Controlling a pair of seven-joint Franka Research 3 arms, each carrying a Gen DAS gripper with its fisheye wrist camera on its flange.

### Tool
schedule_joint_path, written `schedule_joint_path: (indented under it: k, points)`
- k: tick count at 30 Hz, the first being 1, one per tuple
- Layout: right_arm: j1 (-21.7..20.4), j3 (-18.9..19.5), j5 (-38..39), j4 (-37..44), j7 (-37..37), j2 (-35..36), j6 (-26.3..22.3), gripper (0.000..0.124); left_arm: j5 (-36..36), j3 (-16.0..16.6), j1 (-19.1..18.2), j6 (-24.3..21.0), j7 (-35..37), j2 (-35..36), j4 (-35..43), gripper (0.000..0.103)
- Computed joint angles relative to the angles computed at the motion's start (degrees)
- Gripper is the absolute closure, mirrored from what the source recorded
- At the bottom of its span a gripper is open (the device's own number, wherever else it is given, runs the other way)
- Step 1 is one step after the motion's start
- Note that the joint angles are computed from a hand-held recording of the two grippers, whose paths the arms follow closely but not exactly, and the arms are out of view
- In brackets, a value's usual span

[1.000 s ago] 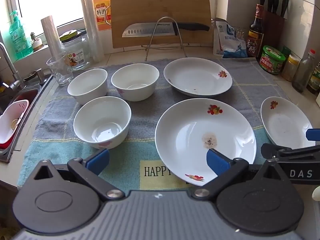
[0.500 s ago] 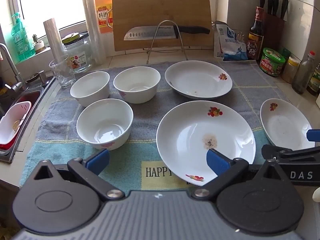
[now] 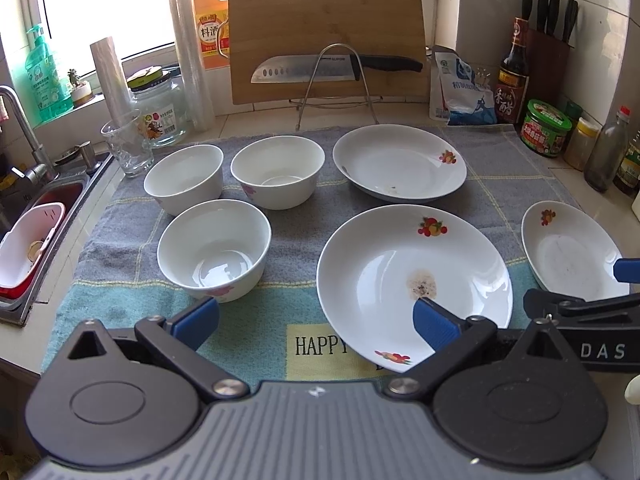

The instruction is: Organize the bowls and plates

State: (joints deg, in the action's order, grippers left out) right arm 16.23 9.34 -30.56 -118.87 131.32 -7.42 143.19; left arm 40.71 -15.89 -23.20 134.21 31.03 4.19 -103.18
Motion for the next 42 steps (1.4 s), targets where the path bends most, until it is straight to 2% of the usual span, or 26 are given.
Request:
schedule_joint_path:
  k: [42]
  points:
    - [0.3,-0.1,-1.1,0.8,0.5,0.4,-0.3,0.021,0.2,0.2,0.1,0.0,0.3,0.3,0.6,0.001]
